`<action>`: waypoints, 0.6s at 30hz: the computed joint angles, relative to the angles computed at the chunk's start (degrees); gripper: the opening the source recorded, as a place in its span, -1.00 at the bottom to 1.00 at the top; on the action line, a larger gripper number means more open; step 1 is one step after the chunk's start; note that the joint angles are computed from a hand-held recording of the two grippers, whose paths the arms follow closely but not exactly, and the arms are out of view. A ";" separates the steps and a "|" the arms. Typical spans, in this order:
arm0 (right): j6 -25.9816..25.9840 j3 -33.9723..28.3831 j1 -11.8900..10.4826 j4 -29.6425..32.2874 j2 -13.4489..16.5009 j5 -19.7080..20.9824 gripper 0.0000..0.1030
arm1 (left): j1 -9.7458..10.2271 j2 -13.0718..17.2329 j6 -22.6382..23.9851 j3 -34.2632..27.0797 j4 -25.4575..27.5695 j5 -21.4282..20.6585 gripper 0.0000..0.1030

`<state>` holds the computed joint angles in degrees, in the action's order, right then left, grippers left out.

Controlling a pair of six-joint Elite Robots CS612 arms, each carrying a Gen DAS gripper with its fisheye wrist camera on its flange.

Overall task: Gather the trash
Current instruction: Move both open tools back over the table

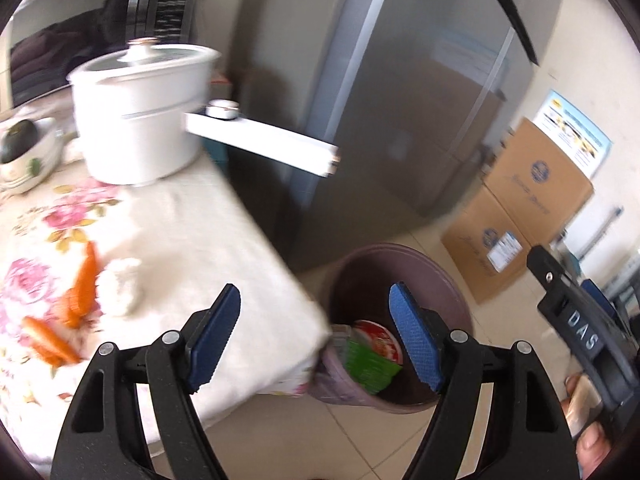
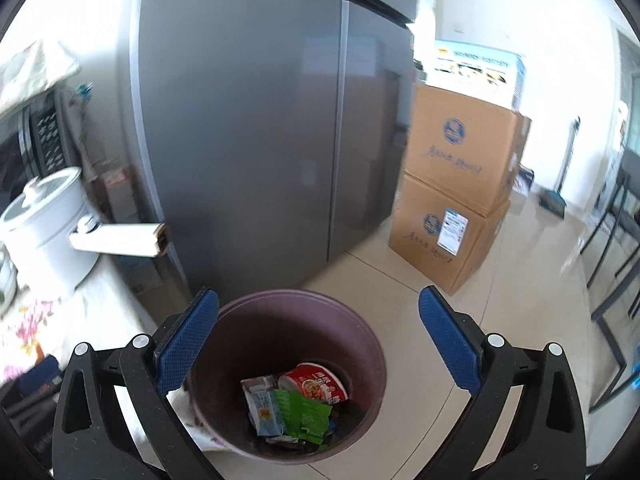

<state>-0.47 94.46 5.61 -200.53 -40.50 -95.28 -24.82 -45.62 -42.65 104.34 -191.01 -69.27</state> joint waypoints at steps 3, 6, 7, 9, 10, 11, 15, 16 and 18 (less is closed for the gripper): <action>-2.05 0.64 1.18 -0.75 0.01 0.54 0.86 | 0.04 -0.94 -2.21 2.61 -0.70 3.22 0.46; -3.70 1.19 2.16 -0.89 0.00 1.60 0.86 | 0.31 -1.73 -4.63 5.05 -0.81 5.34 0.46; -4.33 1.37 2.54 -0.77 0.01 1.99 0.86 | 0.46 -1.93 -5.40 5.71 -0.79 5.68 0.46; -5.56 1.61 3.28 -0.65 0.02 2.68 0.86 | 0.86 -2.37 -7.19 7.31 -0.79 6.40 0.46; -6.18 1.64 3.63 -0.56 0.07 3.04 0.86 | 1.02 -2.56 -8.01 8.02 -0.71 6.83 0.46; -6.70 1.66 3.93 -0.43 0.09 3.41 0.86 | 1.21 -2.75 -8.99 8.70 -0.46 7.33 0.46; -8.97 1.54 5.25 0.27 0.30 4.97 0.86 | 1.86 -3.51 -12.53 10.93 0.67 9.06 0.46; -9.49 1.43 5.58 0.51 0.42 5.08 0.86 | 2.04 -3.66 -13.18 11.25 1.03 9.31 0.46; -10.41 1.19 6.20 1.04 0.65 5.19 0.86 | 2.50 -3.97 -14.98 12.07 1.95 9.78 0.46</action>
<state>-10.88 95.65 11.81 -199.49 -39.85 -90.09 -22.32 -49.60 -57.63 116.41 -189.06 -59.49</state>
